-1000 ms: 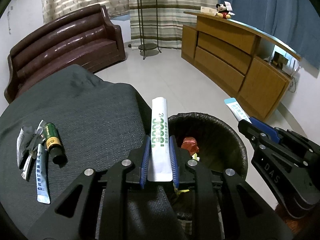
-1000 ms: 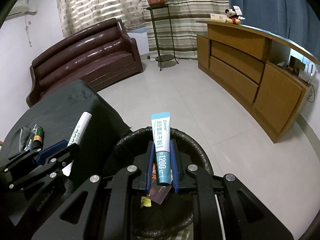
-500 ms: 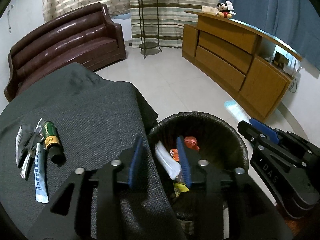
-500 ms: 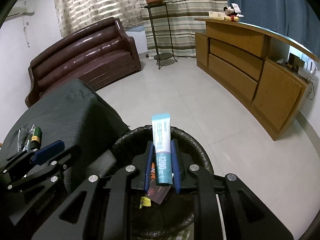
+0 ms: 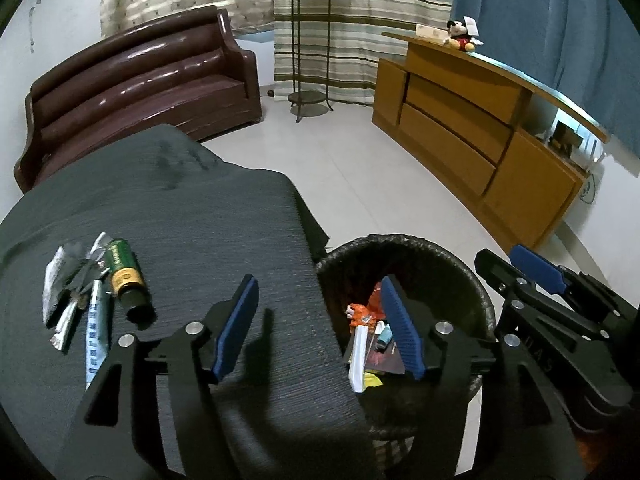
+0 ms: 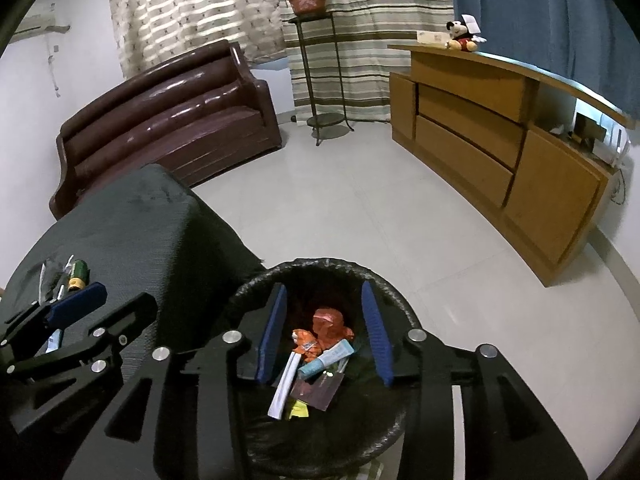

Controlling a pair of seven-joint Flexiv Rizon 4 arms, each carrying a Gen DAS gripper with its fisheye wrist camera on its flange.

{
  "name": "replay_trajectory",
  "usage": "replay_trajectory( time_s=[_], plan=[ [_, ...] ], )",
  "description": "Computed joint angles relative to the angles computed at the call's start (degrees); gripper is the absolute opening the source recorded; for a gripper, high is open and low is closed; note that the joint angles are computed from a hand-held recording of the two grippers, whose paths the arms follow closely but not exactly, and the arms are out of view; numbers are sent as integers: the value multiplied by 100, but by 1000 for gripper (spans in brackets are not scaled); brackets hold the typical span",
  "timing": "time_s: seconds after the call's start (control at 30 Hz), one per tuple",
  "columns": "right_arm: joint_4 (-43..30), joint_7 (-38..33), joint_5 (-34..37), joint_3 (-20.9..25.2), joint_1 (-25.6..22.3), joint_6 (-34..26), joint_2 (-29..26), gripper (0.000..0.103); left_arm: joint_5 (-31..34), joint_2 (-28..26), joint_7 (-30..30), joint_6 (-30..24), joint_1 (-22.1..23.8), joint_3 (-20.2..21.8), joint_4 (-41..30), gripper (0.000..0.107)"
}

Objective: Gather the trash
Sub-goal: 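Move both grippers back toward the remaining items on the table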

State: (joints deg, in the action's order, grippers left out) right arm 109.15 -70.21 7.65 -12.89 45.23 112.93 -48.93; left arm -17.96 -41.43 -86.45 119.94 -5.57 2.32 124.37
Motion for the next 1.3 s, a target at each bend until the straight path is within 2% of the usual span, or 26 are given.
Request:
replay_trajectory(
  time_s=[0.4,0.77,1.07,1.3],
  plan=[
    [-75,-97,-237,225,82,-74,79,44,4,365,-165,360,338,208,692,63],
    [-222,-192,-635,594,147,-183,120,44,8,616,-356,631,1009,464,1364,63],
    [-324,-199,-798,661,322,-267,132,44,301,628,-203,599,1517,517,1403,63],
    [-435,-121,-898,631,412,-401,78,44,536,506,42,337,1820,435,1188,63]
  ],
)
